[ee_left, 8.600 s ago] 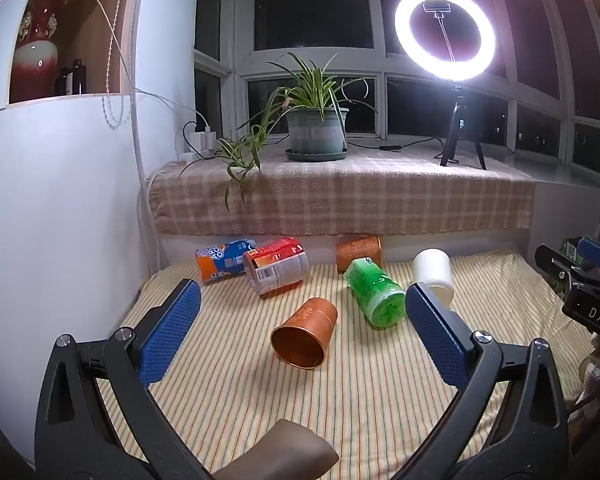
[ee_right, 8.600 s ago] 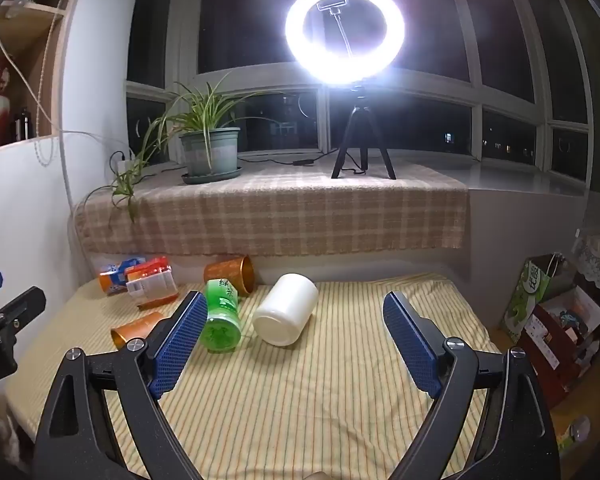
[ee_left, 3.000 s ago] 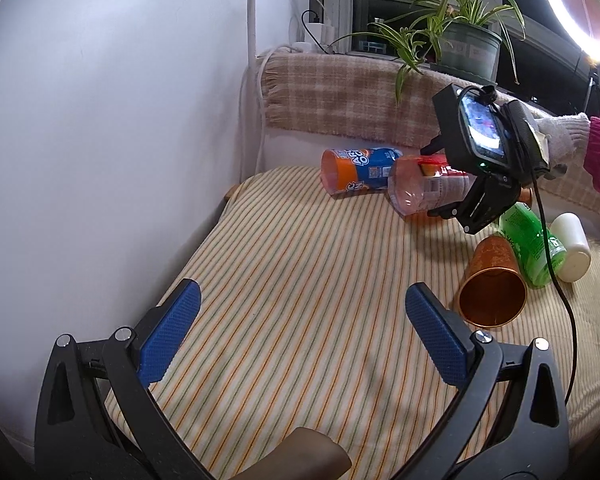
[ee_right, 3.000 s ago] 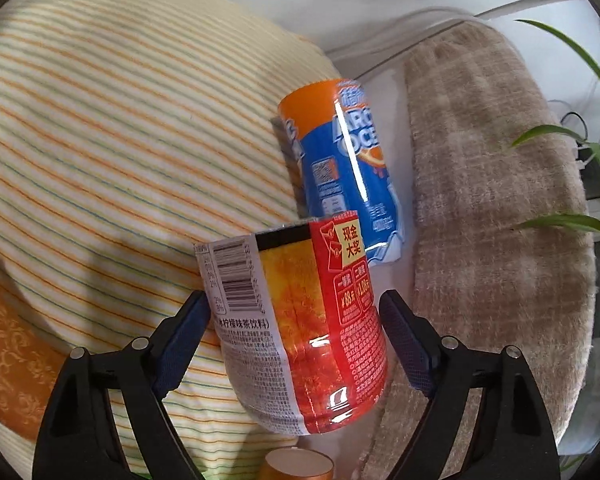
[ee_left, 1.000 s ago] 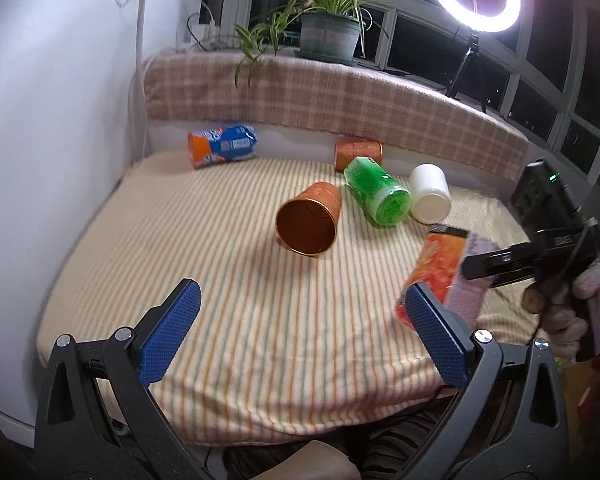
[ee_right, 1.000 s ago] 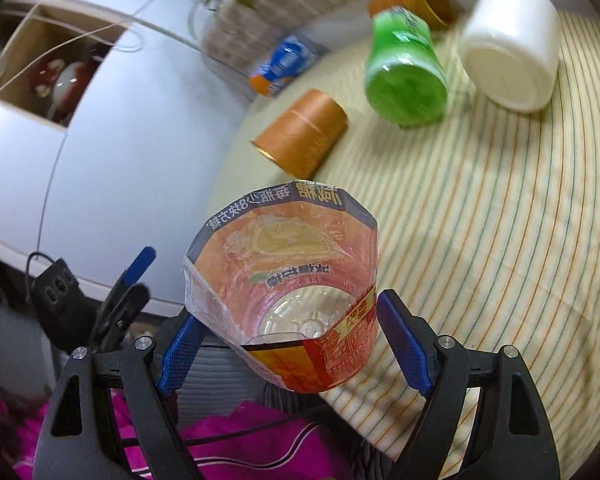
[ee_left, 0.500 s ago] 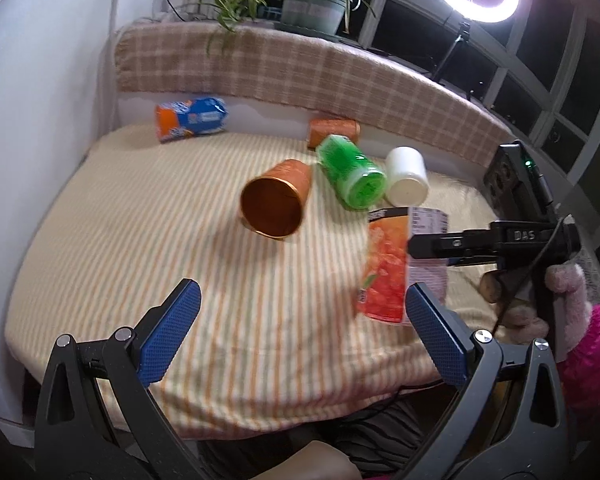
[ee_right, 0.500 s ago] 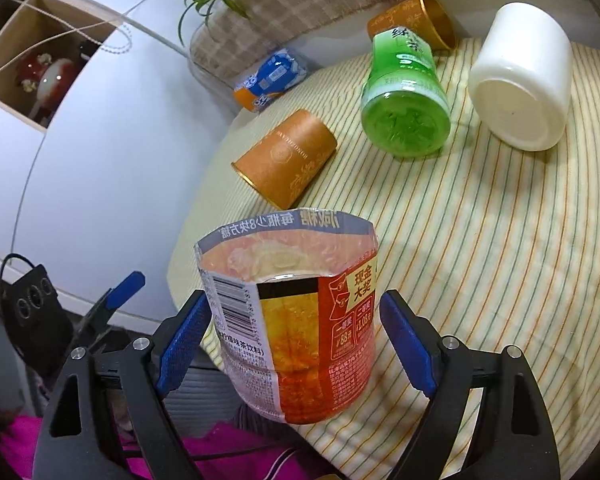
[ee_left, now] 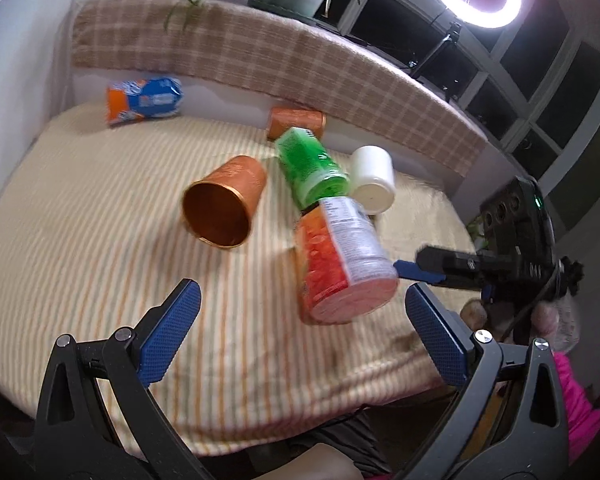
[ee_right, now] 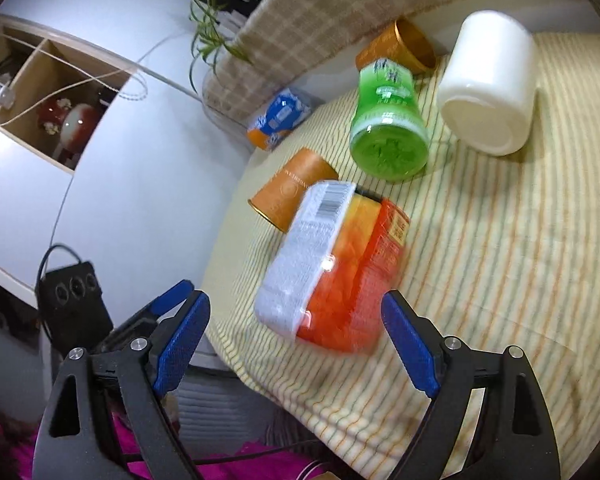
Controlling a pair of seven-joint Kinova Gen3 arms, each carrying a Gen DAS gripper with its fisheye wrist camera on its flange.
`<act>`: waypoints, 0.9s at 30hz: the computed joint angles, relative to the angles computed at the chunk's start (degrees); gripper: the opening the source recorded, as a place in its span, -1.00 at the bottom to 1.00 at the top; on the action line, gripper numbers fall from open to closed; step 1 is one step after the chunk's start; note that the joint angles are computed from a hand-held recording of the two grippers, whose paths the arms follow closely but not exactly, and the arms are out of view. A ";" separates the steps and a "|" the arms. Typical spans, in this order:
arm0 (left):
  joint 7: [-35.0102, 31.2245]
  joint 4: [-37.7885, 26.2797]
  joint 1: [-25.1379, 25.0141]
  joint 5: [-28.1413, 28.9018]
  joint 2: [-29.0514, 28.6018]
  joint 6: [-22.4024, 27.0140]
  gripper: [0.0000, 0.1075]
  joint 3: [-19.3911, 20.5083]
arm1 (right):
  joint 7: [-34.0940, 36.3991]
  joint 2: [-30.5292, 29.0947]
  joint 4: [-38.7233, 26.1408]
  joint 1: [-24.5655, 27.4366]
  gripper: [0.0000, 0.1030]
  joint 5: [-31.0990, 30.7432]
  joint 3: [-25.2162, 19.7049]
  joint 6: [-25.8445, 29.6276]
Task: Flip cup upright
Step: 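Close the left tool on the cup while the right tool opens and releases it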
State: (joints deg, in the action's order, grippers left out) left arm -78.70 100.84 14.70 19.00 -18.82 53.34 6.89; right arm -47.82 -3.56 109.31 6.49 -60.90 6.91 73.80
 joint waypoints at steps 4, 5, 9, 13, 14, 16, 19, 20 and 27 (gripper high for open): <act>-3.00 -2.00 0.88 4.48 3.60 1.32 0.92 -3.17 | 1.93 -6.05 3.89 0.71 0.70 0.88 1.70 -2.63; -3.60 -2.28 0.66 5.40 4.18 1.52 0.91 -3.28 | 1.98 -7.75 4.85 0.75 0.70 1.53 2.31 -3.29; -8.17 -4.88 0.51 12.62 8.79 4.71 0.89 -5.81 | 0.34 -14.37 8.36 0.53 0.70 4.99 4.79 -6.24; -9.70 -7.31 -1.84 16.50 12.75 7.17 0.89 -4.70 | -2.57 -19.22 10.87 0.19 0.70 7.77 6.60 -8.59; -9.79 -7.83 -2.36 17.20 13.61 7.58 0.89 -4.36 | -3.09 -20.06 11.42 -0.04 0.70 8.23 7.39 -8.75; -9.61 -8.92 -3.29 18.60 15.62 8.61 0.89 -3.67 | -3.73 -21.54 12.61 -0.66 0.70 8.86 9.37 -8.86; -8.91 -10.00 -4.08 18.27 17.55 9.09 0.88 -2.25 | -5.87 -23.71 13.49 -1.37 0.70 10.69 9.85 -10.34; -8.29 -10.51 -4.10 17.85 18.30 9.16 0.88 -1.73 | -6.99 -24.70 13.68 -1.29 0.70 11.77 9.13 -11.33; -5.73 -13.40 -3.36 14.43 22.15 9.19 0.77 0.77 | -15.88 -31.01 14.04 0.73 0.70 20.70 2.37 -17.16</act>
